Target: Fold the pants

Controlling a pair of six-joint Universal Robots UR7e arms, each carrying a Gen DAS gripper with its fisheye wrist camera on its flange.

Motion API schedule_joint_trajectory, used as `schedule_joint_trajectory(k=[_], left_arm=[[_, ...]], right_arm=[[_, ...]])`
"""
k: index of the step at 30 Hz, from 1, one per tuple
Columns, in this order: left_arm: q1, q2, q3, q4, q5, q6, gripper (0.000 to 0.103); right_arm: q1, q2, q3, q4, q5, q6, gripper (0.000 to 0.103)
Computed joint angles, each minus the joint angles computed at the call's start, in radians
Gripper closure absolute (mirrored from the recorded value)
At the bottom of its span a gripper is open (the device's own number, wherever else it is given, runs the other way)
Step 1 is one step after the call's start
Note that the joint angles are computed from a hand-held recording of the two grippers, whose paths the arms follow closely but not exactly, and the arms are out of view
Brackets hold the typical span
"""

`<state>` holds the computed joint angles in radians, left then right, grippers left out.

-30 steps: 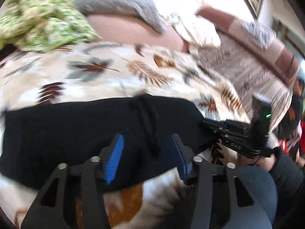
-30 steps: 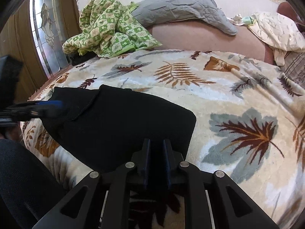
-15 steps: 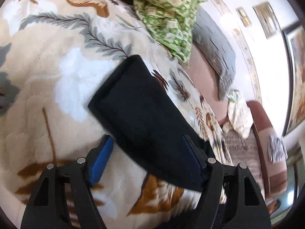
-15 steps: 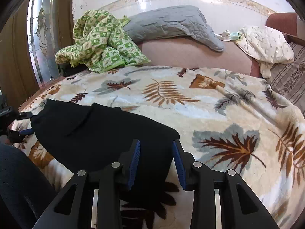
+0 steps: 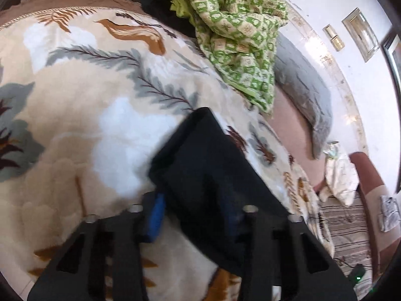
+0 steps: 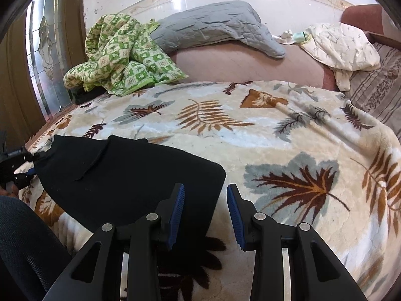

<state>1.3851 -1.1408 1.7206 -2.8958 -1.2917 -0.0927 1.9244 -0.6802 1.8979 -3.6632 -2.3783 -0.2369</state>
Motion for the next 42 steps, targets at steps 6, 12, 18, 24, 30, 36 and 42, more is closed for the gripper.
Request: schedule_joint_trajectory(k=[6, 12, 18, 24, 30, 36, 42], left_arm=[[-0.06, -0.003, 0.034, -0.075, 0.127, 0.171, 0.094], [-0.154, -0.001, 0.108, -0.264, 0.19, 0.455, 0.095], [-0.228, 0.042, 0.069, -0.216, 0.361, 0.459, 0.095], [-0.272, 0.065, 0.07, -0.221, 0.427, 0.484, 0.095], [-0.297, 0.067, 0.08, -0.216, 0.443, 0.496, 0.095], [-0.313, 0.062, 0.089, -0.2, 0.441, 0.499, 0.095], [-0.335, 0.046, 0.108, -0.174, 0.389, 0.526, 0.095]], right_arm=[[0.001, -0.002, 0.001, 0.003, 0.003, 0.013, 0.067], [0.0, -0.011, 0.01, -0.026, 0.029, 0.017, 0.067], [-0.001, -0.018, 0.013, -0.02, 0.044, 0.025, 0.067], [0.006, -0.023, 0.018, -0.032, 0.046, 0.012, 0.067], [0.009, -0.034, 0.03, -0.057, 0.054, 0.021, 0.067], [0.011, -0.037, 0.034, -0.065, 0.056, 0.018, 0.067], [0.006, -0.052, 0.048, -0.042, 0.106, 0.042, 0.067]])
